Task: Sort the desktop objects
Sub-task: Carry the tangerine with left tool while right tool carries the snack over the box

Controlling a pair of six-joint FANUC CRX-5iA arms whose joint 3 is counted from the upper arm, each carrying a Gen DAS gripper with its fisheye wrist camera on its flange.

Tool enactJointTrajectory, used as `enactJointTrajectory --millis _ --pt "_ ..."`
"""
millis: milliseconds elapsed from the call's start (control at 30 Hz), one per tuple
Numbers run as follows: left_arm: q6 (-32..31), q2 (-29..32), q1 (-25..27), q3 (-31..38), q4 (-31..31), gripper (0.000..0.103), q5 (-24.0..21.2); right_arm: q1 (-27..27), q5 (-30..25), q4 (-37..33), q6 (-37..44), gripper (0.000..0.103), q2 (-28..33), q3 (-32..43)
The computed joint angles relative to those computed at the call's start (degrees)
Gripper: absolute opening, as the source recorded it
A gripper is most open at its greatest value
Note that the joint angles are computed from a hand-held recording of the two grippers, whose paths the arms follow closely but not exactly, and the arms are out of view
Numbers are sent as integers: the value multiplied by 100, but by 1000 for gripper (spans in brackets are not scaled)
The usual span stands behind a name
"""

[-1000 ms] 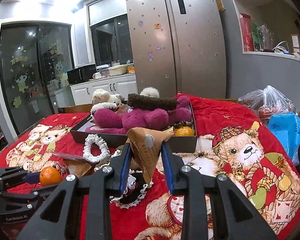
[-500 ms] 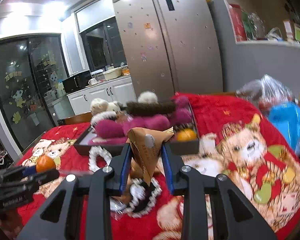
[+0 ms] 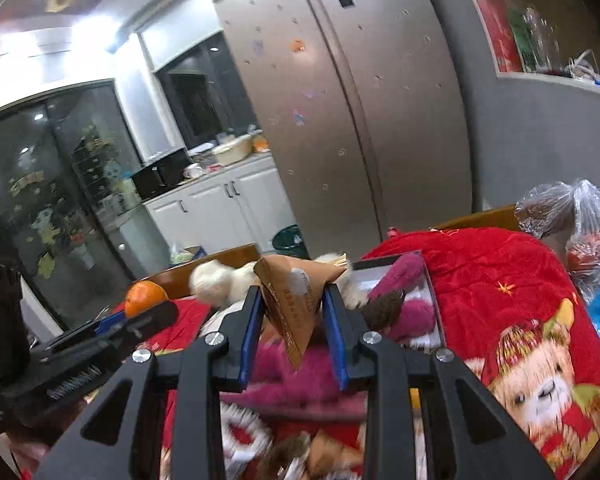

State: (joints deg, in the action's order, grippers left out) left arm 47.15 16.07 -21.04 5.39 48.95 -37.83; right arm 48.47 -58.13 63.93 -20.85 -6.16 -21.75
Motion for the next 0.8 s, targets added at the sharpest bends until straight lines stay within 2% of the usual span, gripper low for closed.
enactJointTrajectory --millis 33,100,133,167,200,333,400,500,600,800 --pt "177 200 -8 256 -77 39 -151 -146 95 -82 136 31 62 52" --pt "108 478 -42 427 177 39 -191 -434 310 -180 192 31 180 93" --pt "232 605 -59 609 7 39 -215 -568 463 -120 114 31 205 46" --pt "525 760 -87 895 -462 39 -249 -675 508 -252 238 31 292 121" --pt "623 795 -136 968 -776 39 -93 -760 474 -374 391 31 381 199" --pt "684 878 -239 1031 -1265 39 212 -923 583 -383 385 31 394 43" --pt "1003 996 -280 1247 -1693 39 133 -957 408 -484 533 31 486 94" --pt "1321 1086 -322 1370 -2099 39 110 -1135 869 -529 277 31 406 -106" --pt "1712 1085 -390 1442 -2617 39 155 -1180 863 -520 309 31 461 -134" --pt "1529 992 -409 1289 -2544 39 257 -1346 1268 -379 136 31 372 -355"
